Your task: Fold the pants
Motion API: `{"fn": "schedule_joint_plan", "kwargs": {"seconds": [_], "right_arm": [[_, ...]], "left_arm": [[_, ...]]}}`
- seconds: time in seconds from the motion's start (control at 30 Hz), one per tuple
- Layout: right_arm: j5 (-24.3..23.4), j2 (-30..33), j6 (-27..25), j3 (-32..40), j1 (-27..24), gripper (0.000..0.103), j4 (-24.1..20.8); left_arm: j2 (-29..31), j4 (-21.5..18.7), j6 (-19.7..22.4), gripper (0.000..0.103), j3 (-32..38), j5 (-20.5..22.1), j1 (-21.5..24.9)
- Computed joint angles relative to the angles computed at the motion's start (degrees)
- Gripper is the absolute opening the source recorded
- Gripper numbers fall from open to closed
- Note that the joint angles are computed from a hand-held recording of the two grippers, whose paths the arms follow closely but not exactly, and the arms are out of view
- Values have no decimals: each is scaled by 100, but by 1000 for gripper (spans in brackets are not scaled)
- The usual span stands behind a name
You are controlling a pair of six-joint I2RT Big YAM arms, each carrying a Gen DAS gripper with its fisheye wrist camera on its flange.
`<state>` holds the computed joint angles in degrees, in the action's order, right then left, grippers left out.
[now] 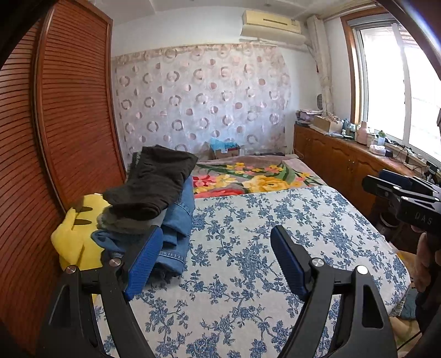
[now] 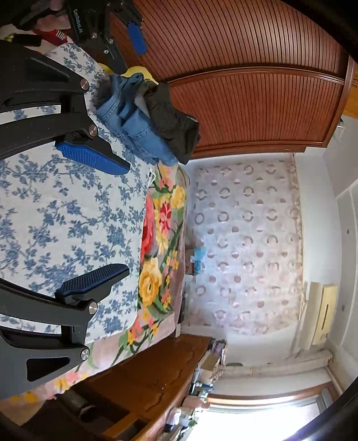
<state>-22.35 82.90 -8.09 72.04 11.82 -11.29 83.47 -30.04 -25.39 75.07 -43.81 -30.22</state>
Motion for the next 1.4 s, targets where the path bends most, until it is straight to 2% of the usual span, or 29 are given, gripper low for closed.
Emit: {"fn": "schedule_joint_plan", "kwargs": {"seconds": [0.43,0.73,1.4], "right_arm": [[160,-447,164,-622,-115,69,280],[179,-400,163,-603,-159,69,281],[132,-344,101,-586,-208,69,242]], "left_arm": [[-80,28,-109,81,-98,-73,-140],[-92,-111,-294,81,-147,-70,-131],[-59,-93,-298,81,-141,-9,-119]]}}
